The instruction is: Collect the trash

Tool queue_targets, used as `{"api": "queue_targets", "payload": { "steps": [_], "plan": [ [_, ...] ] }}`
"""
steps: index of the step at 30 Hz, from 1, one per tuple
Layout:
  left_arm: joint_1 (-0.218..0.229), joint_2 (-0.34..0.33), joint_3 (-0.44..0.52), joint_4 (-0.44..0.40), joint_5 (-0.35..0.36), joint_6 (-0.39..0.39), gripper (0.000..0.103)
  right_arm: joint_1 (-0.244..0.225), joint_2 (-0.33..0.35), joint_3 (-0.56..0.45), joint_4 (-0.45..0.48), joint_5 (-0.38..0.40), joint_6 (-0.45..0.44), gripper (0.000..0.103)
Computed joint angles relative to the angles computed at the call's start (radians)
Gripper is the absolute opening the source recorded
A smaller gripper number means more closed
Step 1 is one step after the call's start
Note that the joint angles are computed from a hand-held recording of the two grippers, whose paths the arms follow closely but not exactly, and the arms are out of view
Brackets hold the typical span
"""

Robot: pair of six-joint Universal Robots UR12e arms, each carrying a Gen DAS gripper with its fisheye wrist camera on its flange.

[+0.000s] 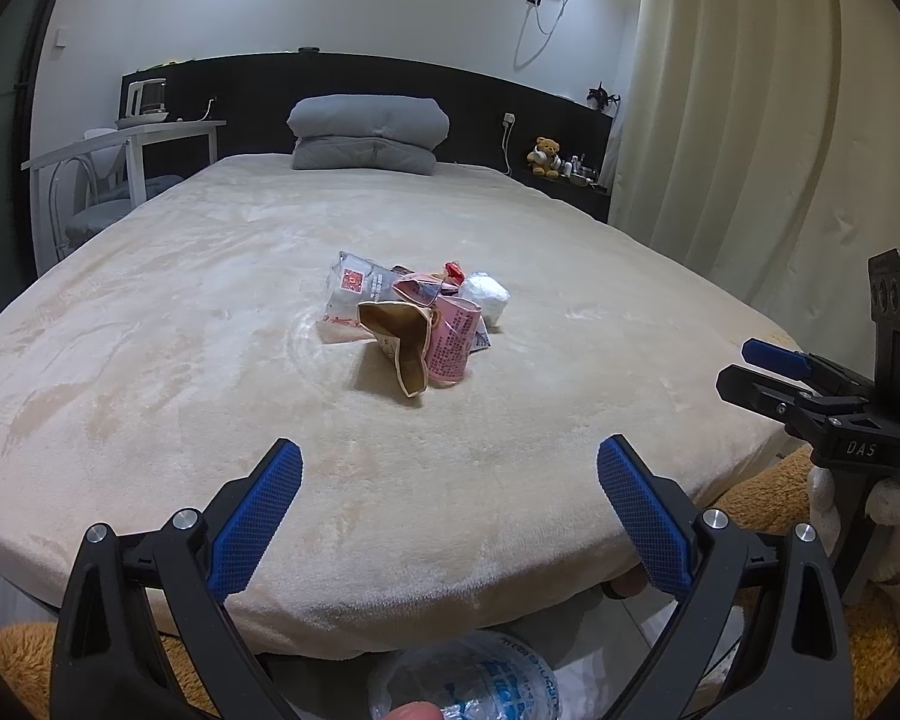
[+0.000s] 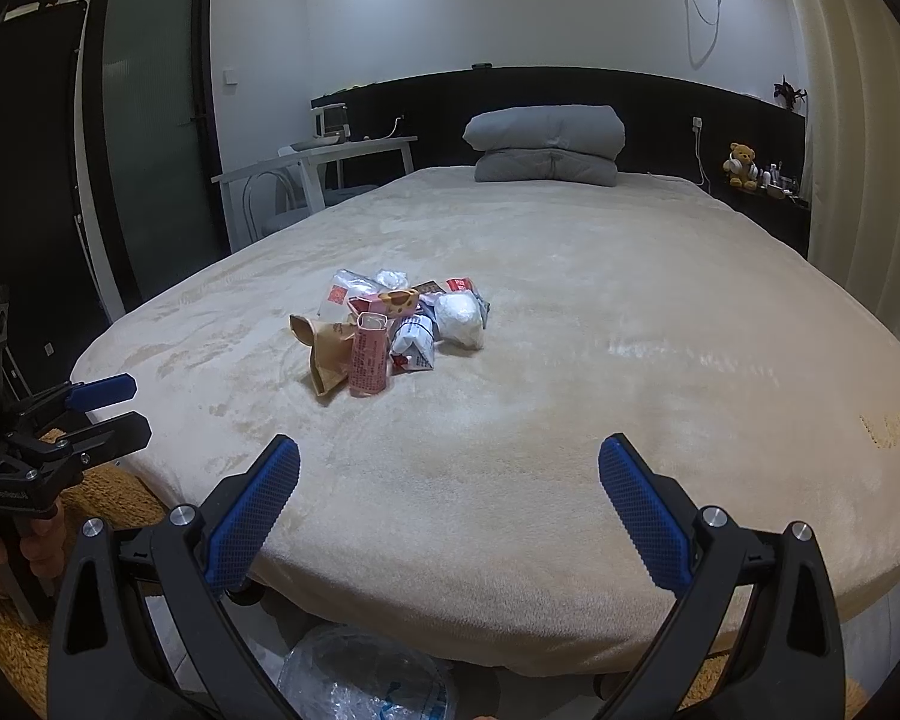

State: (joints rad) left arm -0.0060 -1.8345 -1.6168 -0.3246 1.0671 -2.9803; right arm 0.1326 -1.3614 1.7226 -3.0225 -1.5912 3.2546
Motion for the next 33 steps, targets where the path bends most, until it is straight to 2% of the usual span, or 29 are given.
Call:
{"api": "queue_targets", "payload": {
  "steps": [12, 20, 26, 33],
  "plan": [
    [0.002, 0.001, -0.001, 0.001, -0.016, -0.003, 0.097, -0.007, -0.01, 0.013, -0.015, 0.024, 0.007, 0.099],
    [0.008, -0.002, 0.005, 0.003, -0.057, -0.018, 0.097, -0.027, -0.013, 0.008, -0.002, 0.081, 0.037, 0.099],
    [0.032, -0.032, 0.056, -0.087, -0.154, -0.097, 0.097, -0.064, 0.007, -0.035, 0.065, 0.186, 0.103, 0.099],
    [0.032, -0.085, 0.156, -0.217, -0.175, -0.102, 0.097, -0.109, 0.067, -0.127, 0.15, 0.314, 0.171, 0.099]
  ]
}}
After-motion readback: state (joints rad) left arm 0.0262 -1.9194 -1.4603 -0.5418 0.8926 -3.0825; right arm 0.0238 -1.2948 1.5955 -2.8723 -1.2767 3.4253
